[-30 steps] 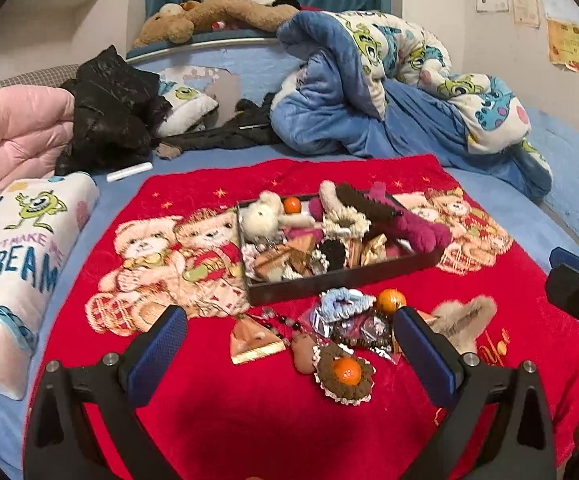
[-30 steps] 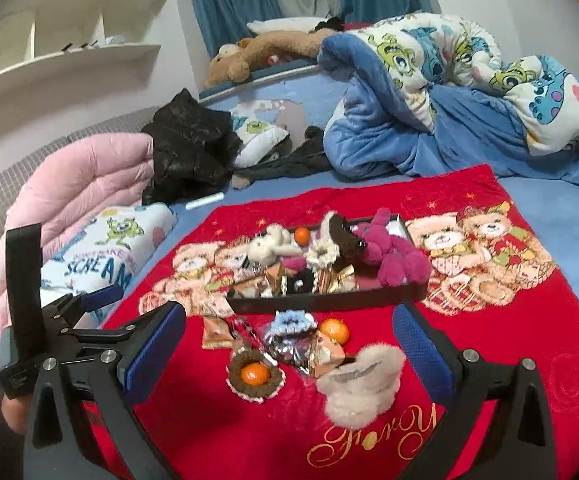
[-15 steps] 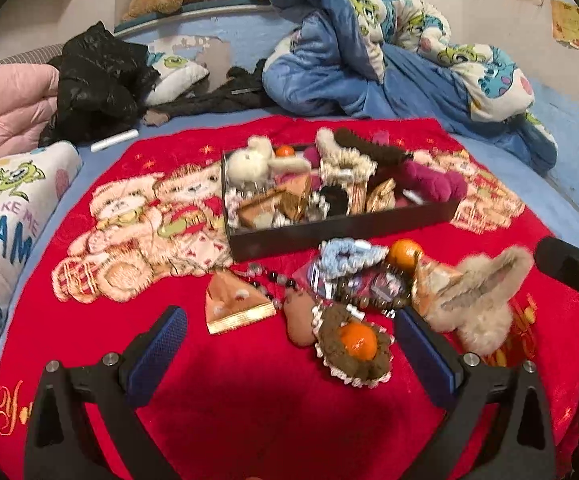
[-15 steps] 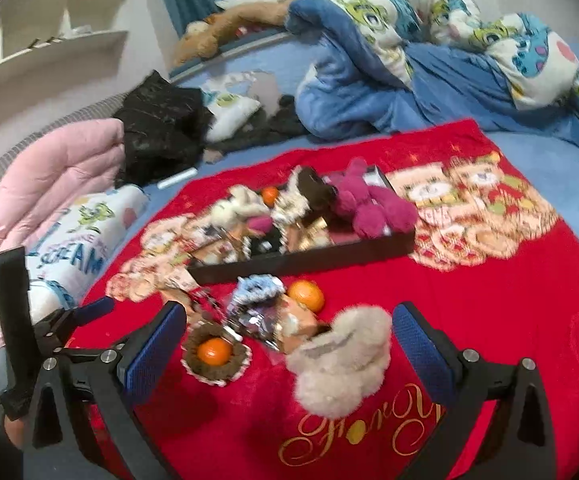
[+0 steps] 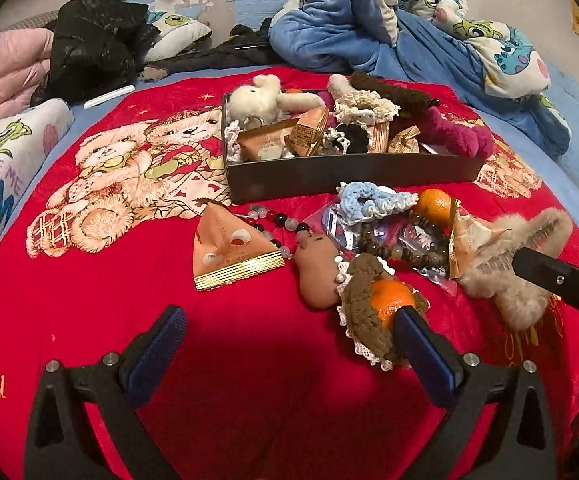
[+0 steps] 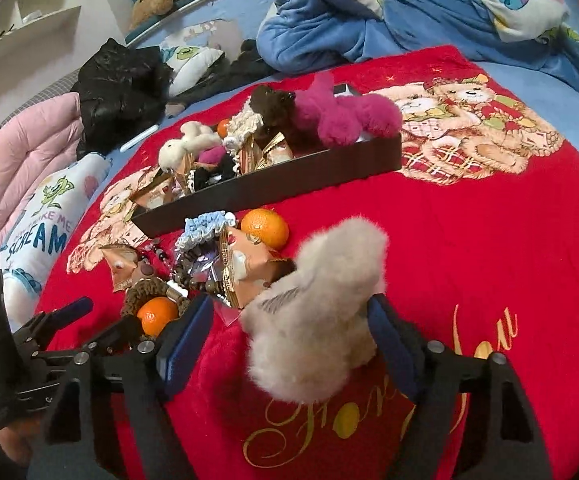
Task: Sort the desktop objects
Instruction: 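Move both tools down toward the items lying beside the black box, then close the right tool on the beige fluffy plush while the left grasps the brown crochet ring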
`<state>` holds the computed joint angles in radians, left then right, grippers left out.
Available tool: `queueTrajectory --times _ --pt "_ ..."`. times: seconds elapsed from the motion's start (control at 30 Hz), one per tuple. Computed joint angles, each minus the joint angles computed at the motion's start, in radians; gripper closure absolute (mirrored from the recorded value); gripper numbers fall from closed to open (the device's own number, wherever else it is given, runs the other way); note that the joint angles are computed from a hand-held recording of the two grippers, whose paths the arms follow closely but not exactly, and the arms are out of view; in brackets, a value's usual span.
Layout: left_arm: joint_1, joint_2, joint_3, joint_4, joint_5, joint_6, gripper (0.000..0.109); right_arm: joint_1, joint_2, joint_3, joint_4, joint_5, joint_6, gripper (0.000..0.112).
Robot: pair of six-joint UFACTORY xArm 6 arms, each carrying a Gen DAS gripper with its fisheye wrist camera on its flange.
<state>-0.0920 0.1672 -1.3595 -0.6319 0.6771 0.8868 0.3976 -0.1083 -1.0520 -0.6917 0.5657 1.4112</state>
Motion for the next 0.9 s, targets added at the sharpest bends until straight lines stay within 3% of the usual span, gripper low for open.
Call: queueTrajectory --times 0.27,0.37,0.47,0.67,0.77,0.9 --pt "-0.002 0.007 -0.009 -0.001 0.051 0.003 0.006 -0.008 0.01 -0.006 0.007 0.018 0.012 0.054" --pt "-0.005 0.01 -0.014 0.029 0.071 -0.023 0.006 -0.006 0.007 -0.008 0.008 0.044 0.014 0.067" --pt "-0.013 -0.001 -0.001 0.042 0.063 -0.02 0.012 -0.012 -0.001 -0.001 0.017 0.046 0.013 0.074" --pt "-0.005 -0.014 -0.004 -0.01 0.117 0.028 0.038 -0.006 -0.003 -0.004 0.001 0.053 0.024 0.083" --pt "-0.003 -0.017 -0.009 -0.03 0.152 0.054 0.056 -0.01 -0.006 0.001 0.006 0.033 0.022 0.095" --pt "-0.011 -0.039 0.009 -0.042 0.154 0.087 0.081 -0.007 0.0 -0.005 0.008 0.024 0.015 0.097"
